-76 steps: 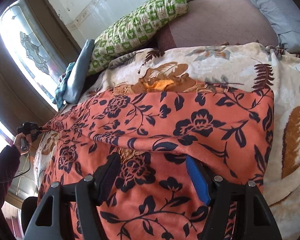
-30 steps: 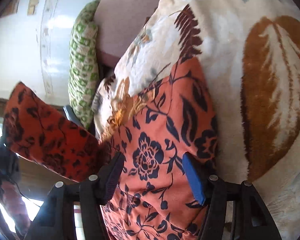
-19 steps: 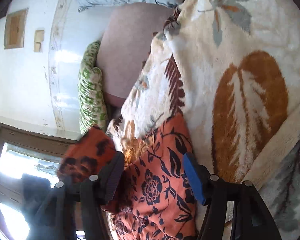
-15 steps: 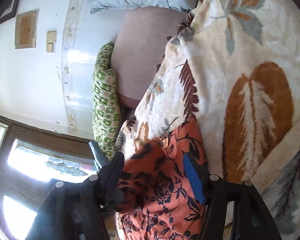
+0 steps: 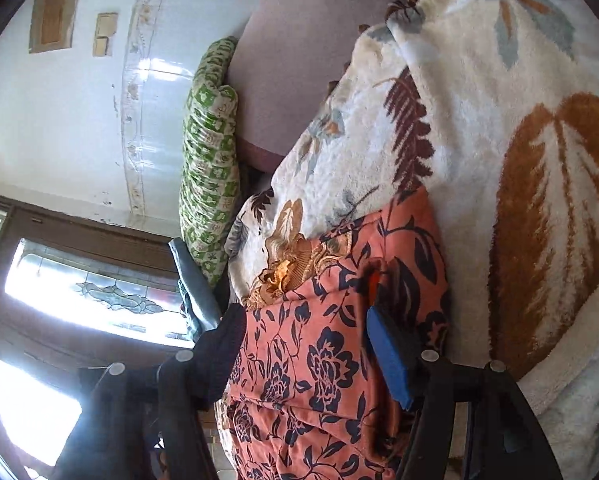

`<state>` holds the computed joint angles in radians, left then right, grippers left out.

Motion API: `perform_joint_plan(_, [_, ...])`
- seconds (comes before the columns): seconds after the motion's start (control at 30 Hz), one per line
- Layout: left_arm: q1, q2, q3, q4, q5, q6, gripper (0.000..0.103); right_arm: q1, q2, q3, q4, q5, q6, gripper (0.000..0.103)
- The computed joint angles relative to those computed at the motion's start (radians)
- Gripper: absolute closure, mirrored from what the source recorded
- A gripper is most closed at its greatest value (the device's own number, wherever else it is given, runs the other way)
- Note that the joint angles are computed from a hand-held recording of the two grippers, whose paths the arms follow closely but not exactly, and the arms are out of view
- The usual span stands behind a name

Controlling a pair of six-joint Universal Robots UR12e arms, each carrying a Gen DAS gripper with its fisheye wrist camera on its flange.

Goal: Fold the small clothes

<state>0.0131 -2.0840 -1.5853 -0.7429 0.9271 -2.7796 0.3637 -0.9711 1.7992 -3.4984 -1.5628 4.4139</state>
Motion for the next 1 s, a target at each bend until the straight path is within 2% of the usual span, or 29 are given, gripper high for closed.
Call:
perform_joint_plan(0.1, [0.045, -0.022, 0.011, 0.094, 0.147, -0.135, 0.038, 0.013, -0.002, -0.017, 0.007, -0.027, -0.063, 0.036])
perform_joint_plan(0.17, [0.073, -0.036, 0.02, 0.119, 0.213, -0.211, 0.038, 0.009, 0.005, -0.025, -0.006, 0.015, -0.074, 0.036])
perform_joint_plan(0.27, [0.104, -0.05, 0.028, 0.13, 0.249, -0.292, 0.038, 0.009, 0.014, -0.045, 0.059, 0.057, -0.076, 0.036])
perform_joint_plan(0.33, [0.108, -0.058, 0.036, 0.132, 0.273, -0.311, 0.038, 0.009, 0.017, -0.06, 0.139, 0.084, -0.078, 0.036])
perform_joint_plan(0.47, [0.092, -0.075, 0.053, 0.128, 0.278, -0.27, 0.038, 0.005, 0.021, -0.071, 0.263, 0.115, -0.044, 0.036])
perform_joint_plan(0.53, [0.076, -0.086, 0.063, 0.108, 0.294, -0.225, 0.034, 0.0, 0.026, -0.061, 0.246, 0.125, -0.014, 0.036])
perform_joint_plan(0.63, [0.039, -0.117, 0.106, 0.032, 0.465, -0.195, 0.034, -0.005, 0.029, -0.053, 0.217, 0.135, -0.005, 0.036])
perform_joint_plan(0.67, [0.036, -0.128, 0.124, -0.014, 0.49, -0.201, 0.034, -0.006, 0.03, -0.052, 0.214, 0.136, -0.008, 0.036])
perform_joint_plan(0.7, [0.04, -0.132, 0.134, -0.041, 0.473, -0.214, 0.034, -0.006, 0.03, -0.05, 0.21, 0.137, -0.01, 0.036])
perform_joint_plan(0.77, [0.043, -0.129, 0.141, -0.038, 0.469, -0.235, 0.035, -0.004, 0.027, -0.048, 0.196, 0.12, -0.013, 0.036])
perform_joint_plan(0.83, [0.04, -0.121, 0.145, 0.008, 0.466, -0.222, 0.034, 0.001, 0.02, -0.043, 0.169, 0.08, -0.027, 0.035])
perform_joint_plan(0.93, [0.029, -0.121, 0.17, 0.065, 0.434, -0.219, 0.033, 0.001, 0.025, -0.037, 0.077, 0.065, -0.028, 0.035])
perform_joint_plan(1.0, [0.018, -0.136, 0.201, 0.074, 0.411, -0.218, 0.027, 0.006, 0.021, -0.038, 0.091, 0.034, -0.03, 0.035])
